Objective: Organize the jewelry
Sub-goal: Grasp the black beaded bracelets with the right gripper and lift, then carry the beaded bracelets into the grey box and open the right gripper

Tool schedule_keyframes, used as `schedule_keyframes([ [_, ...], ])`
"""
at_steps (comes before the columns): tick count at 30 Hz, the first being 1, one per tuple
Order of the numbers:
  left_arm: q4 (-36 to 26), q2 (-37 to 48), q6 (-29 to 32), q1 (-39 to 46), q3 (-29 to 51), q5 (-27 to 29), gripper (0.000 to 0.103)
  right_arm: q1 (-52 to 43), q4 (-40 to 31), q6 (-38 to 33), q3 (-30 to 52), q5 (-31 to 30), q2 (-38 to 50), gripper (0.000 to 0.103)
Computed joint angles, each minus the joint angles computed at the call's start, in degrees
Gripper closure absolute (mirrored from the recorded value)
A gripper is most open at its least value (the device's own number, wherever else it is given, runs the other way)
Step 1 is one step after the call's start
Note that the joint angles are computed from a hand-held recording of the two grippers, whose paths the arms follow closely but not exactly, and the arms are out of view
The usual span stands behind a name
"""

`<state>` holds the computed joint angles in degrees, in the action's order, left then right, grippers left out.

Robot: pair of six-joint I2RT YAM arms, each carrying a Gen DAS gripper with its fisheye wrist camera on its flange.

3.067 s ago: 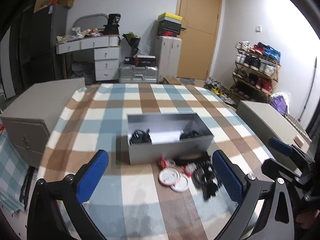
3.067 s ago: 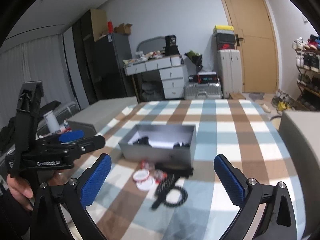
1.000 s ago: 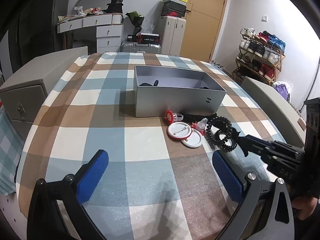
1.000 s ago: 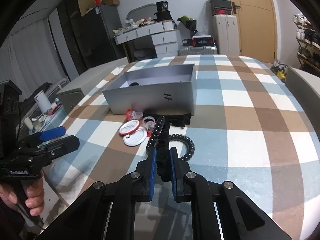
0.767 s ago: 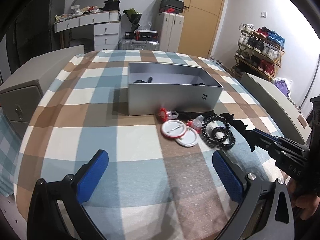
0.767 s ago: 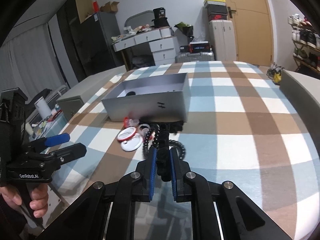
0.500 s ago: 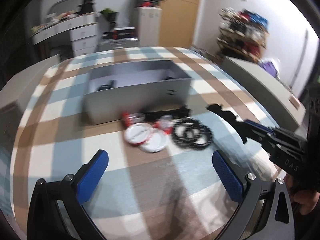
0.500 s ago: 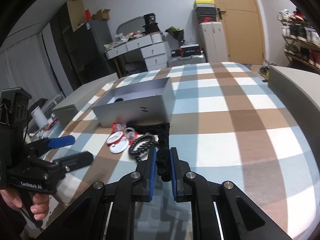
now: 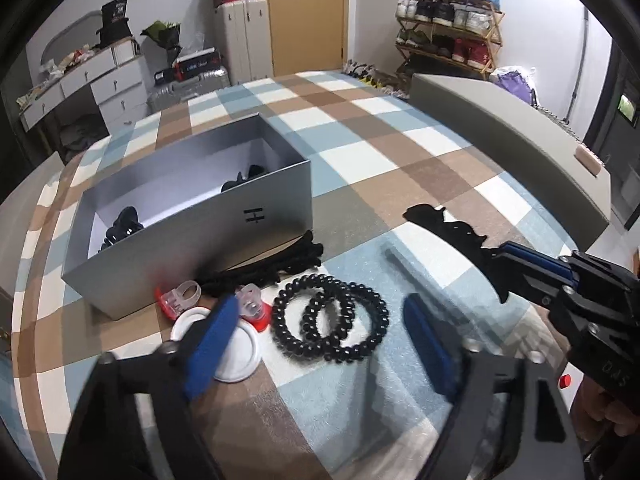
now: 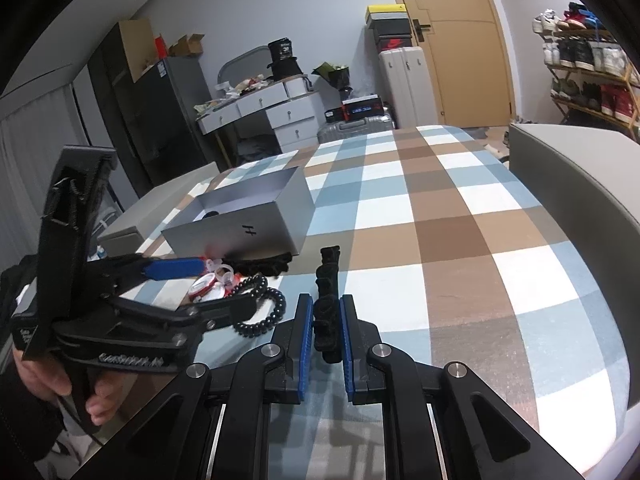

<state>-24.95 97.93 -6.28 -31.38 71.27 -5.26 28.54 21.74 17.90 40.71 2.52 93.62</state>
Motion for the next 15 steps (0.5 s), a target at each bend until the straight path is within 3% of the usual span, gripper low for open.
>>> schedule_keyframes([
  [8, -2.1, 1.5, -1.0, 1.4, 1.1, 5.5, 0.067, -0.7, 1.1, -0.1, -0.1, -1.3, 0.7, 0.091],
  [11, -2.2, 1.4, 0.1, 1.0, 1.1, 5.7, 0.069, -0.8, 1.4, 0.0, -0.4, -1.6, 0.6, 0.091],
  [13, -3.0, 1.5, 0.5, 1.1, 1.5, 6.9, 0.081, -1.0, 1.4, 0.2, -0.3, -2.0, 0.7, 0.091],
  [15, -3.1, 1.6, 0.9, 0.8, 1.5, 6.3, 0.084, -1.0, 1.3, 0.1, -0.4, -2.0, 0.6, 0.091],
])
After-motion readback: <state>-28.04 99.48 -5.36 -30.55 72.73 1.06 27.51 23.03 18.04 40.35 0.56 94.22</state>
